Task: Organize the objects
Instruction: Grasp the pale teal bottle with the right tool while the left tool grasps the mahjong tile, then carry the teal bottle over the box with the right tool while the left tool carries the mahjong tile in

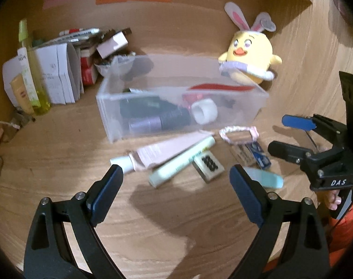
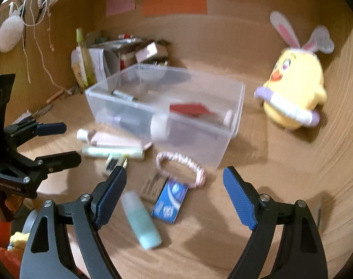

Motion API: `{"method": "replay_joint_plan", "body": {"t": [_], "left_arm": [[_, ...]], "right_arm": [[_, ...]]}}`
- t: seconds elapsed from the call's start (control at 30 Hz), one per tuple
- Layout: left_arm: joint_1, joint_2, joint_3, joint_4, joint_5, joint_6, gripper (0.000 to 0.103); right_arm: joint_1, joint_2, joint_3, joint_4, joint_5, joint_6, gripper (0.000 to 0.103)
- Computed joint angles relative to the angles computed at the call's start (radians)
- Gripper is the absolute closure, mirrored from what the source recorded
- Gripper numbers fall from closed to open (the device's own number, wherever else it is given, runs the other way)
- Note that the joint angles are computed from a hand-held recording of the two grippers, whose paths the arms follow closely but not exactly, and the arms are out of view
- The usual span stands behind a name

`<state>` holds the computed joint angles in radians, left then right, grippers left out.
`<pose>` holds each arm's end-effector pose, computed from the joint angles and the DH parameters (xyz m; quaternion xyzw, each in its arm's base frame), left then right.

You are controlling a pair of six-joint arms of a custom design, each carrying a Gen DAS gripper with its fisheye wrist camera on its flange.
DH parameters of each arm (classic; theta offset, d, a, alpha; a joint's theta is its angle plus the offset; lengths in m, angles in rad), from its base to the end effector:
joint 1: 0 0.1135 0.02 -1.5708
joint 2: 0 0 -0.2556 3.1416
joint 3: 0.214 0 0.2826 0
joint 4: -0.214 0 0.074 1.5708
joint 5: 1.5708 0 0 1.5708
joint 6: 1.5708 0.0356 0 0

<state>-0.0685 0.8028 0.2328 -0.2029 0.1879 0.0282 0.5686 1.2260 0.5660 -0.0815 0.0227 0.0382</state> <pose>0.1844 -0.0193 0.1228 0.0807 0.9146 -0.0942 0.3849 0.2274 0.1444 0.1581 -0.2355 0.8844 0.1104 0.3875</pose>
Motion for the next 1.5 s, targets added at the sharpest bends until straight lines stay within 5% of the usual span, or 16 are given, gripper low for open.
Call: {"method": "replay_joint_plan", "body": {"t": [0.17, 0.23, 0.47, 0.67, 1.23, 1.43, 1.5], "left_arm": [[-0.036, 0.039, -0.009, 0.017, -0.01, -0.014, 0.012], [-0.046, 0.075, 0.002, 0.027, -0.006, -0.017, 0.024], [-0.083, 0.204, 0.036, 0.076, 0.017, -0.035, 0.042], [-0.117, 0.289, 0.075, 0.104, 0.012, -0.057, 0.049], [-0.18, 0.408, 0.171, 0.098, -0.057, -0.126, 0.05], [-0.202, 0.425, 0.178, 0.11, -0.114, -0.141, 0.077], [-0.204, 0.423, 0.176, 0.112, -0.114, -0.139, 0.078]], "right_arm": [[-0.005, 0.012, -0.043, 0.01, -0.048, 0.028, 0.022], [-0.01, 0.008, -0.064, 0.014, -0.07, 0.036, 0.023], [-0.032, -0.009, -0.108, 0.002, -0.144, 0.054, 0.051], [0.022, -0.006, -0.115, 0.004, -0.098, 0.04, 0.063], [0.163, 0.072, -0.084, 0.068, 0.041, 0.021, 0.08], [0.151, 0.049, -0.109, 0.08, 0.029, 0.043, 0.08], [0.141, 0.042, -0.115, 0.082, 0.017, 0.048, 0.08]]}}
